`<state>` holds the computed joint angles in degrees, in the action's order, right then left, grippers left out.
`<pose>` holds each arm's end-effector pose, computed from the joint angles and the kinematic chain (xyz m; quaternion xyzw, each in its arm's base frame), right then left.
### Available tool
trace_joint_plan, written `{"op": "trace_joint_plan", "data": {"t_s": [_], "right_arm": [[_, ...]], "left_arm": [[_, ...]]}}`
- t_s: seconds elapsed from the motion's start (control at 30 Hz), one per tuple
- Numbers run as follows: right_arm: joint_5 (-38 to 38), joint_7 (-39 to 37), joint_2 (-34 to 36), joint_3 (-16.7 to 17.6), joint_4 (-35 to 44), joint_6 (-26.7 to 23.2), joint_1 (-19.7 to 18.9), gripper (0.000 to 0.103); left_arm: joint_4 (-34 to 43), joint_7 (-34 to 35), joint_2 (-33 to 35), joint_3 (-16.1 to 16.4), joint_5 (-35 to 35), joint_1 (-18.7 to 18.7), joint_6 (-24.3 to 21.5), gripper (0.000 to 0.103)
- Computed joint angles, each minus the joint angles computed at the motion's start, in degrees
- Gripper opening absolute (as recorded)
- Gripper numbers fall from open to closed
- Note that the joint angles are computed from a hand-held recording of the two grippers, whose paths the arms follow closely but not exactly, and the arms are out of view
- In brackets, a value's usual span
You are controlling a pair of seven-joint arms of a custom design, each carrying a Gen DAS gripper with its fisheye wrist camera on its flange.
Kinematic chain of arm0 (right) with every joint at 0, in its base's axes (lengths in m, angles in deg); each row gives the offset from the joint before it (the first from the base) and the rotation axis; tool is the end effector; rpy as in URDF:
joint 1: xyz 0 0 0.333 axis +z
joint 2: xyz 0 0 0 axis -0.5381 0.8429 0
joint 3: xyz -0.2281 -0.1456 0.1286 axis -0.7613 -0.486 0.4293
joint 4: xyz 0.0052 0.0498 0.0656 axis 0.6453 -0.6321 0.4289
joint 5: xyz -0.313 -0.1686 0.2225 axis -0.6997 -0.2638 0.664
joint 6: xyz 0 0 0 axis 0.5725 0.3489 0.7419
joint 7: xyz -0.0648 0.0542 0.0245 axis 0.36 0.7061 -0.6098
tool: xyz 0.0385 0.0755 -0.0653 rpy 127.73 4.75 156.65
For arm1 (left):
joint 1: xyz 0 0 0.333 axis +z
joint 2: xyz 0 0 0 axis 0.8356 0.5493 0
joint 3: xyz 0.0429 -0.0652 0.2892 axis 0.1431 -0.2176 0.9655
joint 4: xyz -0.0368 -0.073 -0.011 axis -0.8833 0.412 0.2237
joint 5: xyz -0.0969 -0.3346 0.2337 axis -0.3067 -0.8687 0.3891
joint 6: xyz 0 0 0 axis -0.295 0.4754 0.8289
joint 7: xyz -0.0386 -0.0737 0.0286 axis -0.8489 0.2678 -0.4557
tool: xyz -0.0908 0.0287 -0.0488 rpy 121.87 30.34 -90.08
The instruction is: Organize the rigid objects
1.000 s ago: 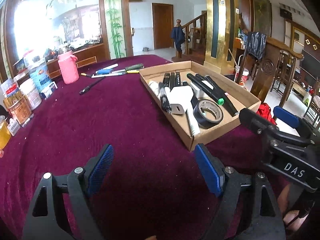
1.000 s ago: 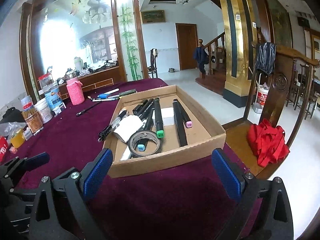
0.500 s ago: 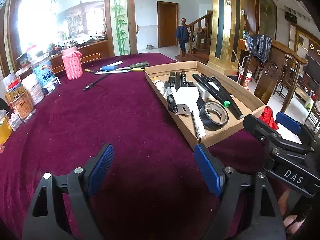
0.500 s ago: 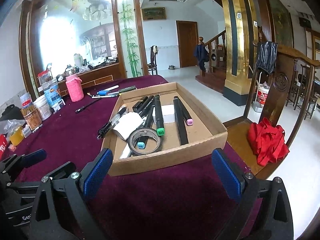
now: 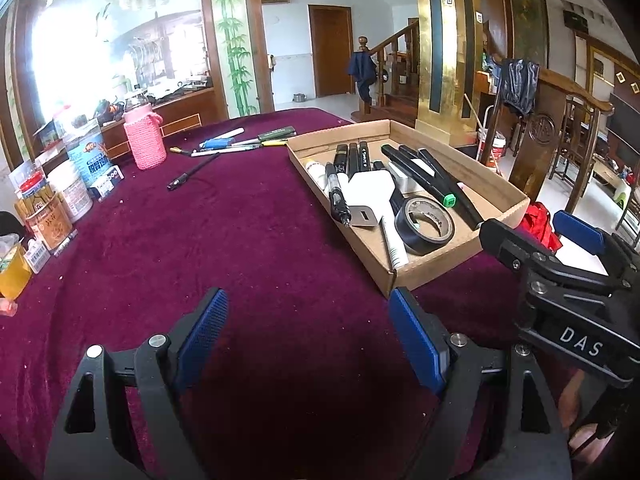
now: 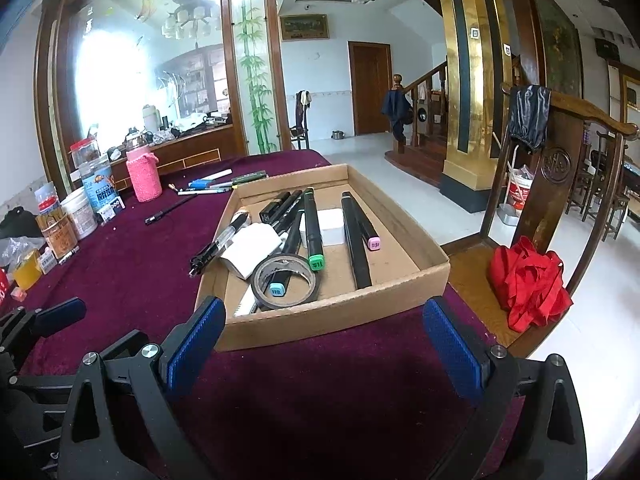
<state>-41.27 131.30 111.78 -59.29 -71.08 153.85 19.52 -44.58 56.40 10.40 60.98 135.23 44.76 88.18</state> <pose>0.6814 0.3312 0.2975 -0.6446 0.5954 -0.2789 0.3902 0.6513 -0.1863 0.3030 -0.6299 0.6444 -0.2828 0.3286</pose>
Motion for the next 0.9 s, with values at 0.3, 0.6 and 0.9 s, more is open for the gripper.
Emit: {"op": "trace_joint_plan", "data": {"t_s": [0.3,0.6,0.9], "right_arm": [[0.8,-0.6,-0.1,0.6,-0.2,0.7,-0.4,0.097],[2.0,-1.9,-0.3,1.9,0.0,1.4,-1.3,0.097],[3.8,-3.3,-0.6,2.6,-0.1,1.8,-1.7,0.097]], "left_arm": [[-0.1,0.5,0.0,0.1,-0.6,-0.2,-0.8,0.083],[-0.3,0.6,-0.2,-0.1,-0.1,-0.5,-2.1,0.083],[-0.9,-8.5,-1.6,-0.5,8.7,0.0,-3.3,0.083]]}}
